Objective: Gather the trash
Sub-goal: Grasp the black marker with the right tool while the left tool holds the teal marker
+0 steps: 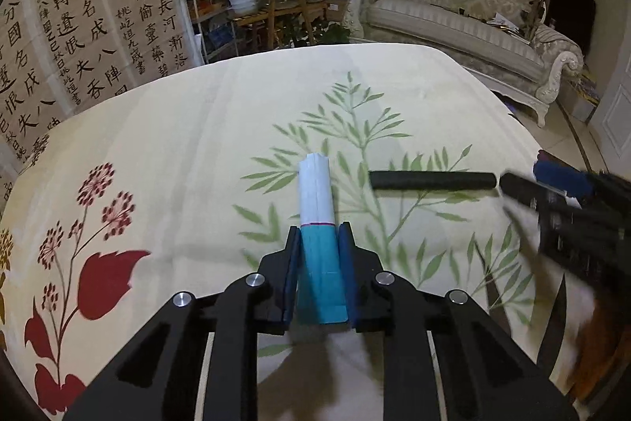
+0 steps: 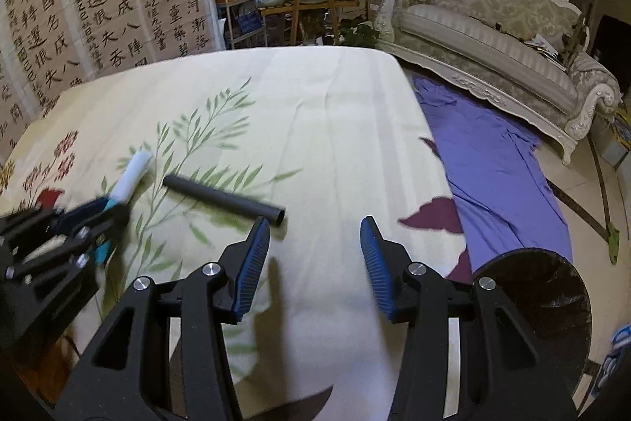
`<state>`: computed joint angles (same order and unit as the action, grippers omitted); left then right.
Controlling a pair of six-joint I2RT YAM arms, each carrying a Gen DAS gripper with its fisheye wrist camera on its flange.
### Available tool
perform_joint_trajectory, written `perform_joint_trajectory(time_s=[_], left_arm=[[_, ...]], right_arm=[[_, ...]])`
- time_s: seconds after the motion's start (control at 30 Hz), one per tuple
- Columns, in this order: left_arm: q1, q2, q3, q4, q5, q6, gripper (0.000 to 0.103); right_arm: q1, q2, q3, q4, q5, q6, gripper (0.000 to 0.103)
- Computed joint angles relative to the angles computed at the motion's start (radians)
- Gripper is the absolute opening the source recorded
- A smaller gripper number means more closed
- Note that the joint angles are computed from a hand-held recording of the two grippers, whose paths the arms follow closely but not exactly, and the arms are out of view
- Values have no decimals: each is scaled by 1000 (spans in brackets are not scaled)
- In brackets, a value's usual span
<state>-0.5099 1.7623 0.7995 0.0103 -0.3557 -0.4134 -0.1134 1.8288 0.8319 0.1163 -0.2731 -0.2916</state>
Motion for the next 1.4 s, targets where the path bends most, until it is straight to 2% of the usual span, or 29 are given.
perform_joint_trajectory(time_s=[0.27, 0.53, 0.97, 1.07, 1.13, 1.27, 1.33, 1.4], left_arm=[[44, -69, -84, -1, -7, 0, 21], [95, -112, -139, 16, 9, 4, 21], [153, -138, -172, 30, 9, 15, 21], [166, -139, -174, 34, 17, 13, 21], [172, -138, -173, 36, 22, 16, 21], [174, -138, -171, 36, 23, 19, 21], [176, -138, -171, 39, 26, 23, 21], [180, -139, -171, 42, 31, 30, 21]], right_arm=[[41, 84, 102, -52, 59, 33, 47], [71, 1, -28, 7, 84, -13, 48], [150, -21, -14, -5, 59, 6, 47], [175, 13, 18, -25, 68, 11, 44], [188, 36, 40, -39, 76, 10, 33], [201, 39, 31, -25, 83, -1, 29], [202, 31, 21, -25, 77, -16, 19], [204, 25, 11, -21, 78, -23, 15]])
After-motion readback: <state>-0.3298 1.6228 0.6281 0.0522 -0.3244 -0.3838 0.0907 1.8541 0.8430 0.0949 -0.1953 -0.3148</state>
